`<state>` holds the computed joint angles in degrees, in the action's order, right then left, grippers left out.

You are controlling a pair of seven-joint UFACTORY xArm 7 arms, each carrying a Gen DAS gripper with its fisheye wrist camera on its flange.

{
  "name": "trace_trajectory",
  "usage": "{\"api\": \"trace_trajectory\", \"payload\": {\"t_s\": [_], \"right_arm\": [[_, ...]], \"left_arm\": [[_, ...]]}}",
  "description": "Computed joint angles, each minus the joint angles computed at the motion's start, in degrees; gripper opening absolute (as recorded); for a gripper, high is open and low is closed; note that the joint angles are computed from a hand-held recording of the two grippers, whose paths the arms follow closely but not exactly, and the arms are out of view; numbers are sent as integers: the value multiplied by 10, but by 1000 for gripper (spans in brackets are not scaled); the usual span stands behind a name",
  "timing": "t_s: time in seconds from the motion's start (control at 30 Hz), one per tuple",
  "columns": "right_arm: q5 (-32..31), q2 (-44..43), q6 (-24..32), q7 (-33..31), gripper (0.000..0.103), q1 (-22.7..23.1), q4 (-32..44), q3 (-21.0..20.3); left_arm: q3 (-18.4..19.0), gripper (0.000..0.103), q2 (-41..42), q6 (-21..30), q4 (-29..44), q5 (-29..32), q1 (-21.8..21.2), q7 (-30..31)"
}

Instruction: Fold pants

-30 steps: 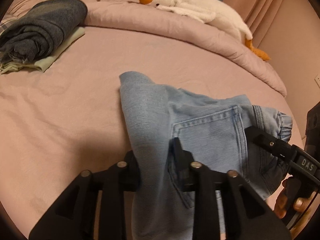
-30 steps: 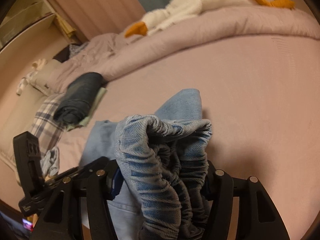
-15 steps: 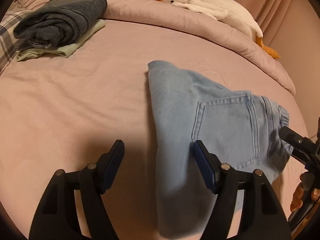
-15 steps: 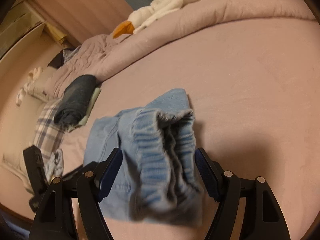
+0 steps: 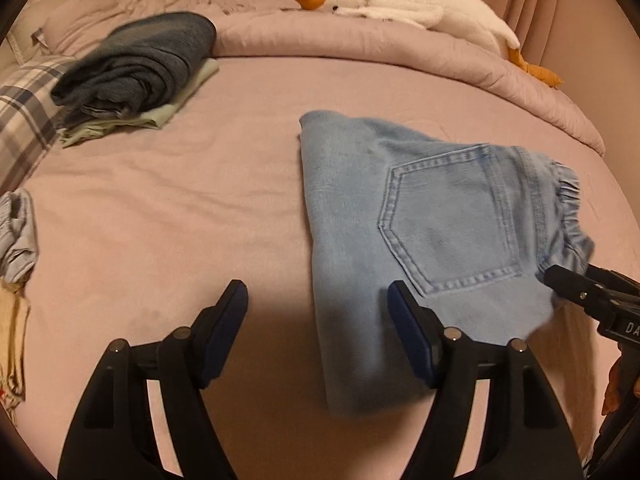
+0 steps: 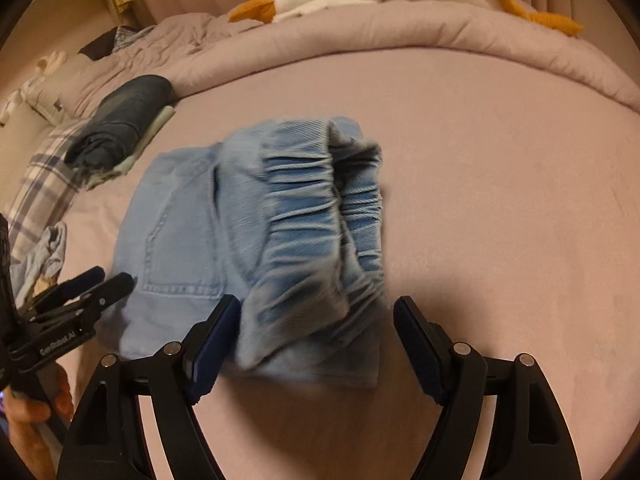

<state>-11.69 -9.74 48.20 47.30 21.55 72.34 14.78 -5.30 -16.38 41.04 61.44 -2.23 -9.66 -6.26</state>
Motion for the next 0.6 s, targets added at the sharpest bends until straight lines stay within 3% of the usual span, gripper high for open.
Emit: {"api": "trace_trajectory", "payload": {"t_s": [0.13, 0.2, 0.33, 0.43, 0.53, 0.6], "right_arm": [[-9, -29, -5, 18, 79, 2, -12, 10], [-11, -44, -10, 21, 79, 3, -20, 16], [-27, -64, -4, 30, 92, 4, -16, 34], [-34, -74, 3, 35, 96, 2, -9, 44], [-52, -74, 20, 50, 102, -1, 8, 61], [-64, -75, 37, 57, 102, 0, 18, 70]], "left_arm": [[1, 78, -26, 21, -2, -5, 1, -13], [-7, 91, -40, 39, 1, 11, 10, -36], [-17, 103, -79, 52, -7, 40, 17, -66], [-26, 102, -106, 79, -2, 50, 21, -83], [-70, 102, -126, 122, 8, 137, 50, -124], [-71, 102, -150, 120, -4, 156, 43, -118]]}}
